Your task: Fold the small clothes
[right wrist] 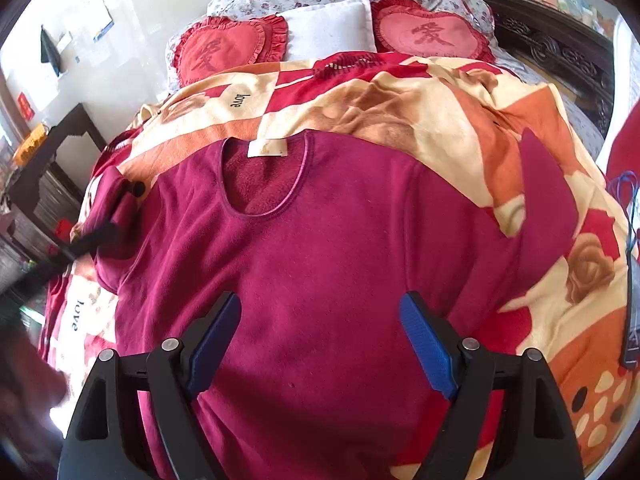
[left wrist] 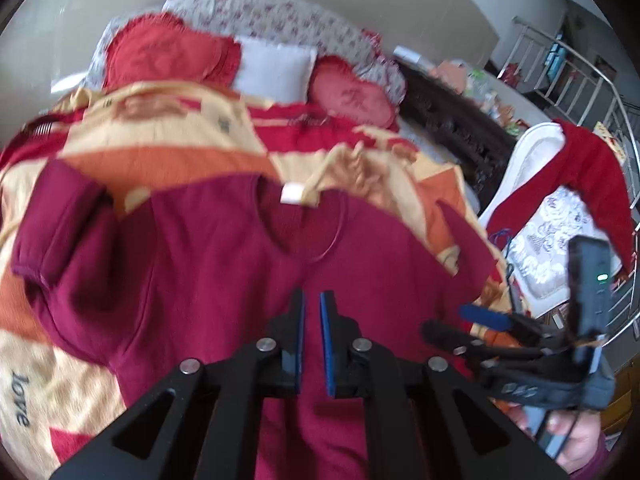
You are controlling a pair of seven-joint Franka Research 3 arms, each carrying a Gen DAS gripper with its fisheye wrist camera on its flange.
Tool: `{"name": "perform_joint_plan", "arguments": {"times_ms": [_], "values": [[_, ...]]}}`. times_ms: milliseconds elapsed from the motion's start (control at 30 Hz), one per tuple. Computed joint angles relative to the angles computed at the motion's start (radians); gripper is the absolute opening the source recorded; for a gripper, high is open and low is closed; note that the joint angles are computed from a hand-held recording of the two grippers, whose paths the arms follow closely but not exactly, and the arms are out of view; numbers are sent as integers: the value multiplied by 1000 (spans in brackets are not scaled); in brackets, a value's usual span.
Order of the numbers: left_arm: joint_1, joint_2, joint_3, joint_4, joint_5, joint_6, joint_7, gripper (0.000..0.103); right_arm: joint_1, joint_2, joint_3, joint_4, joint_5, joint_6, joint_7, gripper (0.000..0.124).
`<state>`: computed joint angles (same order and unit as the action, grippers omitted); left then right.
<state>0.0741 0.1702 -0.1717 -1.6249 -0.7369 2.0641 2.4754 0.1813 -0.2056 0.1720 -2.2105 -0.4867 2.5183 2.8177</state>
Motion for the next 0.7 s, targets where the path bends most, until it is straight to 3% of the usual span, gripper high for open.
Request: {"name": "perform_joint_plan", "arguments": {"times_ms": [33, 67, 100, 167, 233, 400, 467, 600, 700], "values": [[-4, 1, 5, -6, 23, 38, -17, 12, 0, -6, 0, -5, -2, -3, -4, 67], [-7, 10, 12, 0, 46, 82, -42, 25, -1, -13, 2, -10, -8, -10, -5, 67], [-4, 19, 15, 8, 57, 113, -63, 51, -2, -14, 6, -10, -13, -23, -4, 67], [12, 54, 22, 41, 61, 189, -110, 79, 1, -11, 4, -16, -4, -19, -6, 67], [31, 82, 24, 57, 60, 297, -145, 82, 5, 1, -6, -24, 27, 15, -13, 67], [38, 229, 49, 225, 264, 356, -344, 84, 25, 62, -14, 19, 68, 59, -58, 67], [44, 307, 61, 329, 322, 319, -450, 84, 41, 97, -16, 64, 65, 64, -102, 67], [75, 454, 46, 551, 383, 156, -596, 84, 81, 159, -30, 143, 69, 70, -176, 67], [130, 459, 3, 561, 373, 147, -612, 84, 114, 226, -47, 228, 71, 120, -265, 67]]}}
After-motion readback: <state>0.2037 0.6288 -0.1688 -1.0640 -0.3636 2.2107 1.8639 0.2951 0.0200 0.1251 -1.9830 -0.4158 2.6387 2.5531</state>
